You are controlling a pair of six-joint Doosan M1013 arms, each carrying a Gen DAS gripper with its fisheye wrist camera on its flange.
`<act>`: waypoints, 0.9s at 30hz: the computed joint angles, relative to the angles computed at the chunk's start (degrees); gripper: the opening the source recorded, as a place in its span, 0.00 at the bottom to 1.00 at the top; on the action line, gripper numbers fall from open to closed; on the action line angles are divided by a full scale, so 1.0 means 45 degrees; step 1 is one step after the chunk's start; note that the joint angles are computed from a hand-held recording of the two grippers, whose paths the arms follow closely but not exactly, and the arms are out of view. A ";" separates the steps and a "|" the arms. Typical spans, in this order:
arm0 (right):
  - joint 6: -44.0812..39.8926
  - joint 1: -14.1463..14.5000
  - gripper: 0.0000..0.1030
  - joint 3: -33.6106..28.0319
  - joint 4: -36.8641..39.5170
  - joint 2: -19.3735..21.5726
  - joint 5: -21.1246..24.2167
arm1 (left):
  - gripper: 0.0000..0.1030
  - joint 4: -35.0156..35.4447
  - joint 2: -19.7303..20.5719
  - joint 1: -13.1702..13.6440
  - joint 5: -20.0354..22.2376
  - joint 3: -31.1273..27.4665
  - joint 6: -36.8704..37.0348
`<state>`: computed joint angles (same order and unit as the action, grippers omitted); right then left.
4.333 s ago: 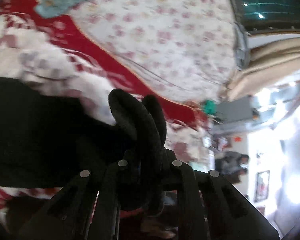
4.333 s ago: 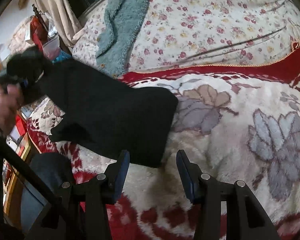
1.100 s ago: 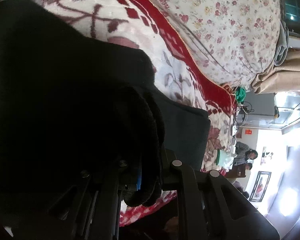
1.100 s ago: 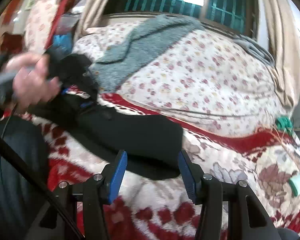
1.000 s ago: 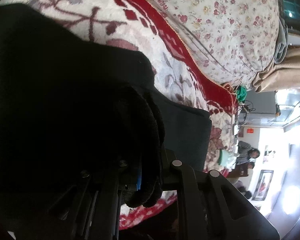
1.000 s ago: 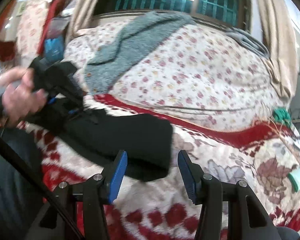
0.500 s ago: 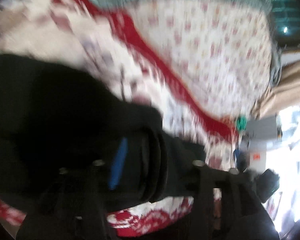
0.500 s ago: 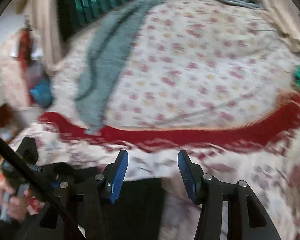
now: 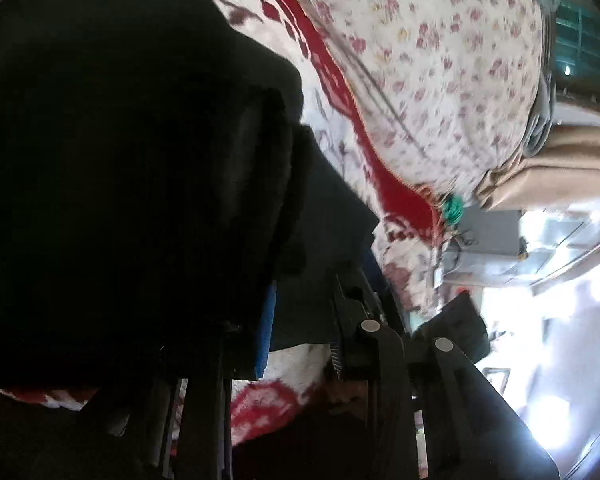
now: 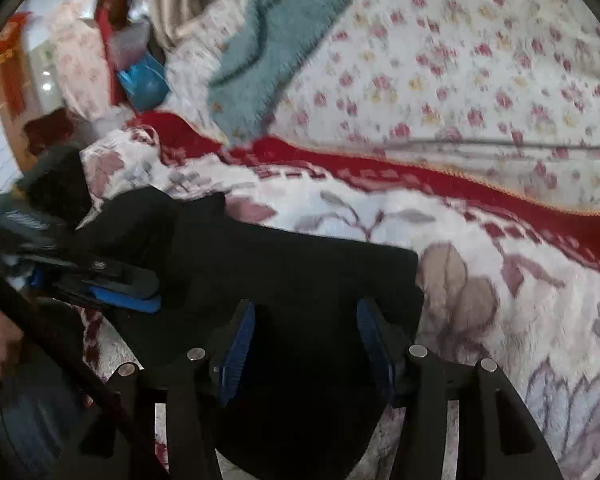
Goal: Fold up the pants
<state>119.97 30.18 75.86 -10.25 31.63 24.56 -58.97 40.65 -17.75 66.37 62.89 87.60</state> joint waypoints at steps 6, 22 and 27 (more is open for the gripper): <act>0.0269 0.0111 0.53 -0.0287 -0.0437 -0.0095 0.0527 | 0.34 -0.1100 -0.1149 0.0208 -0.1728 0.1443 0.1617; 0.1726 0.1136 0.53 -0.0320 -0.1530 0.0029 0.0221 | 0.68 -0.1096 -0.3566 0.2114 -0.8144 0.6005 -0.0915; 0.1222 0.1201 0.53 -0.0351 -0.1191 0.0003 0.0230 | 0.73 0.2535 -0.3433 0.1665 -0.8773 0.5183 -0.3268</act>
<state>125.47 35.58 74.28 -15.61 31.64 25.60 -47.56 25.20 -10.25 26.89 86.22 72.90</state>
